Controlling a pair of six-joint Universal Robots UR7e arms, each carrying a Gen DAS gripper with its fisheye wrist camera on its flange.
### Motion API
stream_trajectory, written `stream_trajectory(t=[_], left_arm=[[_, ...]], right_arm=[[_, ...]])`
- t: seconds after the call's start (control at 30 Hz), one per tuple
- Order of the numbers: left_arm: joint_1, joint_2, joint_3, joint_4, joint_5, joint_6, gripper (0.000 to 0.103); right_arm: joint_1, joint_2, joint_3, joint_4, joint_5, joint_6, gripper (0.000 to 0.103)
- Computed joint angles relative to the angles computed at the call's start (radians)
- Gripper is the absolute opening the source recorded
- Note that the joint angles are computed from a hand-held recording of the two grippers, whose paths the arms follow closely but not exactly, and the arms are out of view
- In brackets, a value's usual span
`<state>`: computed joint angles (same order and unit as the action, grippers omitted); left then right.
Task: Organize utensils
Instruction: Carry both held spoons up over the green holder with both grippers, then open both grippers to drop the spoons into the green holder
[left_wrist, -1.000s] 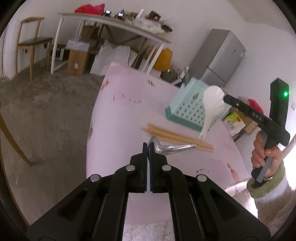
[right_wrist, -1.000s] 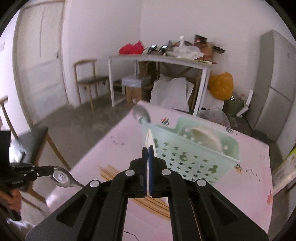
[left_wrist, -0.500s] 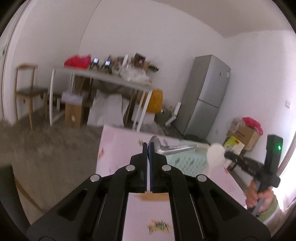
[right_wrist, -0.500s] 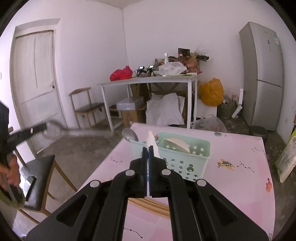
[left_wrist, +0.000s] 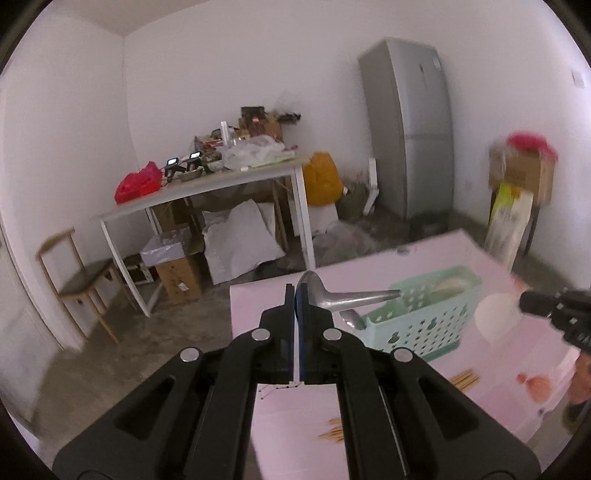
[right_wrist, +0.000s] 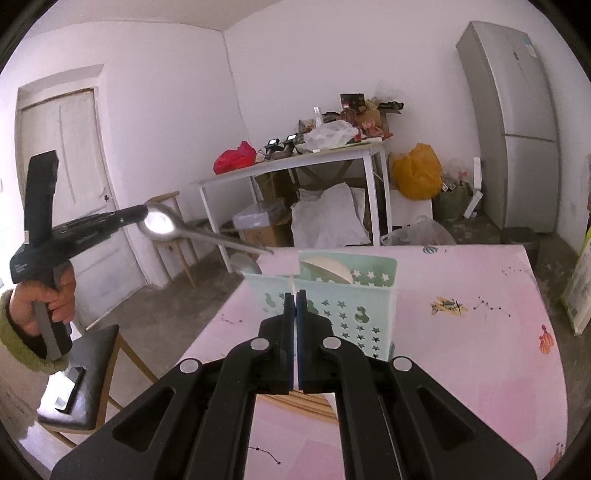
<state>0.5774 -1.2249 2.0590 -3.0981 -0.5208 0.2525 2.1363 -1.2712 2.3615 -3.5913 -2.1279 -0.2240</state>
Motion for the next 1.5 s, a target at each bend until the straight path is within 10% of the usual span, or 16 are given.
stream_trajectory(t=[0.53, 1.0, 1.2, 1.5], left_arm=[[0.013, 0.218, -0.196, 0.185, 0.119, 0.220, 0.000], [0.075, 0.224, -0.294, 0.386, -0.097, 0.022, 0.002], [0.120, 0.173, -0.258, 0.203, -0.314, -0.047, 0.010], [0.120, 0.059, -0.080, -0.125, -0.324, -0.112, 0.036]], right_arm=[[-0.055, -0.027, 0.039, -0.041, 0.055, 0.009, 0.001], [-0.062, -0.043, 0.053, -0.053, 0.068, 0.020, 0.001], [-0.051, -0.055, 0.041, -0.055, 0.063, 0.011, 0.001], [-0.052, -0.109, -0.035, -0.012, 0.161, -0.006, 0.001]])
